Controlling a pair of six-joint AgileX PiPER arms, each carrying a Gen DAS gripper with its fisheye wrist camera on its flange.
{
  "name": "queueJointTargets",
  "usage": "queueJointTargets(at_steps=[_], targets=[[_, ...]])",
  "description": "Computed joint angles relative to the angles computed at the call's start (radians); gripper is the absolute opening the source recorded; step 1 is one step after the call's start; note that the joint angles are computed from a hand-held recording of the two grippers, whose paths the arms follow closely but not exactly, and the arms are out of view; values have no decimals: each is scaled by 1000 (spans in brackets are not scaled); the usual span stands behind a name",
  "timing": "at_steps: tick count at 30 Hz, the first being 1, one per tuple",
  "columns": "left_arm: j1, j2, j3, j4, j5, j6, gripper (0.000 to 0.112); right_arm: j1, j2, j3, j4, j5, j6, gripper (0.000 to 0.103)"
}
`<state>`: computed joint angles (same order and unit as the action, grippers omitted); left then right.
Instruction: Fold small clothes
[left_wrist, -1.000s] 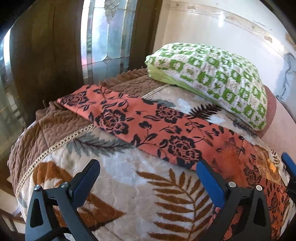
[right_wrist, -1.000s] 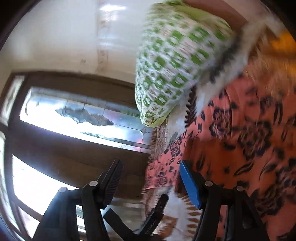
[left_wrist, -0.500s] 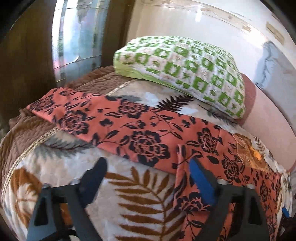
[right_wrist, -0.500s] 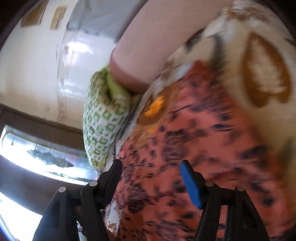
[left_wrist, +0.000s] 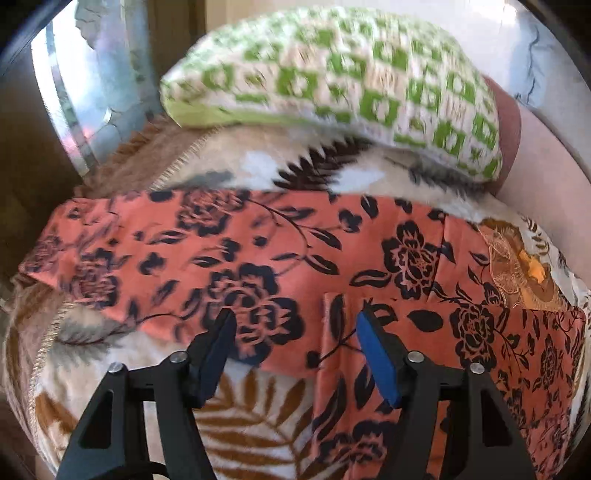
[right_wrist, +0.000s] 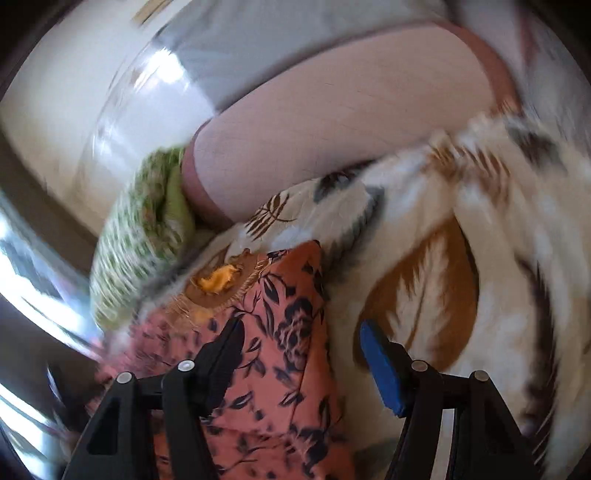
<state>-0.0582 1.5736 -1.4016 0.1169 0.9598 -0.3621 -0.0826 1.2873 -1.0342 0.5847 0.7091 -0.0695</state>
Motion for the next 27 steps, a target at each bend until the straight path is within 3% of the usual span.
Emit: queueJointTargets(at_steps=[2,8,13,15,16,17,19,24,27], targets=[[2,51,-45,-31,26,52,47,62,61,-77,-89,-1,5,71],[42,116,-86,-134,33,138,42,174,256,-212,-342,22,183,75],[64,122,-81,-206,10,200,38,236,348,-245,-463,-38,262,75],[63,122,-76,-209,-4,217,33,242,368,-239,-456,-63,251,65],[64,123,-79,-213,-4,221,26,241,384,-242,-430,-62,224,38],[71,131,-92,-231,6,232,18,251,398,-253,-445,-58,235,32],[79,159,-133,-267,31,249,14,267,386,-233,-507,-89,273,22],[24,173,-230,-255,88,242,10,179,343,-182,-334,-125,178,14],[-15,197,-345,-256,121,229,10,134,317,-143,-331,-154,186,9]])
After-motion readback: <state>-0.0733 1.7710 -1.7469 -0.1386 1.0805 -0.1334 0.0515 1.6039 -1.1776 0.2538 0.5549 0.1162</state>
